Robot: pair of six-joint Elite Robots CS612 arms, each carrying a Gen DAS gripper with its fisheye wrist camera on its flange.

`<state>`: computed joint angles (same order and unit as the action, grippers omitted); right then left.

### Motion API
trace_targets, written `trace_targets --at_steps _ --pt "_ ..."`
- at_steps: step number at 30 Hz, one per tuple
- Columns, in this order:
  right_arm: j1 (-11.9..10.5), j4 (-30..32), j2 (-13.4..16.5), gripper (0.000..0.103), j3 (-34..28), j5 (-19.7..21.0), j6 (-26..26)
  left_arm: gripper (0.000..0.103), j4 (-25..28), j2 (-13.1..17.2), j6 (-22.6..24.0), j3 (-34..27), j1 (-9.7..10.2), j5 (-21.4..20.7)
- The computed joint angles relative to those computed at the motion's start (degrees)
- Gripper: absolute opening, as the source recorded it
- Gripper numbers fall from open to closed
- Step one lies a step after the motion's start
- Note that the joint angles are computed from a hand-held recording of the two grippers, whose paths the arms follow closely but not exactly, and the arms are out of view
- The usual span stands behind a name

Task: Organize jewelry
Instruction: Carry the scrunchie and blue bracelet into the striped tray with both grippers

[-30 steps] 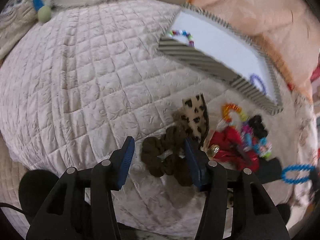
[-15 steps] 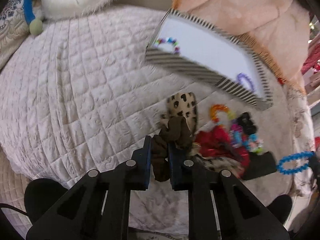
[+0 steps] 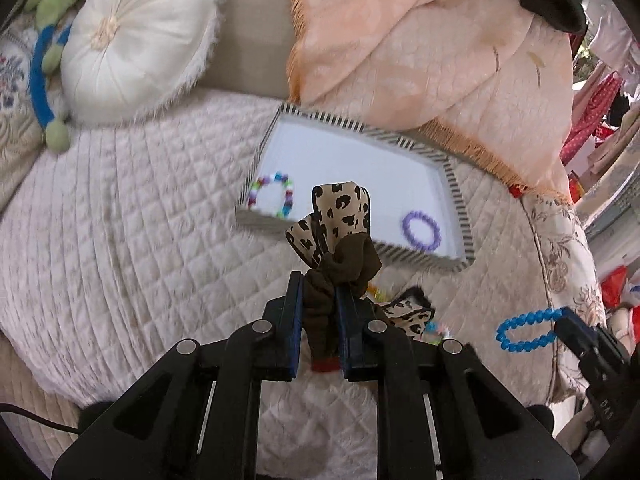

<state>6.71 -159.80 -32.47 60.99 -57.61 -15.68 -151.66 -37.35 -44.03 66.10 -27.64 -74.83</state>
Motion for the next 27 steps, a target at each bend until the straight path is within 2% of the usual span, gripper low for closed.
trace_targets --at_steps 17,20,27 --pt "0.81 7.15 5.86 0.010 -12.84 -3.75 -0.66 0.014 8.73 6.67 4.10 -14.88 0.95 4.65" --pt "1.08 9.36 7.67 0.010 -16.47 -4.36 -0.70 0.014 10.57 8.03 4.53 -17.70 1.25 5.10" --pt "1.93 17.48 13.90 0.010 -28.60 -6.12 -1.52 0.014 14.84 12.17 4.58 -25.42 2.09 4.53"
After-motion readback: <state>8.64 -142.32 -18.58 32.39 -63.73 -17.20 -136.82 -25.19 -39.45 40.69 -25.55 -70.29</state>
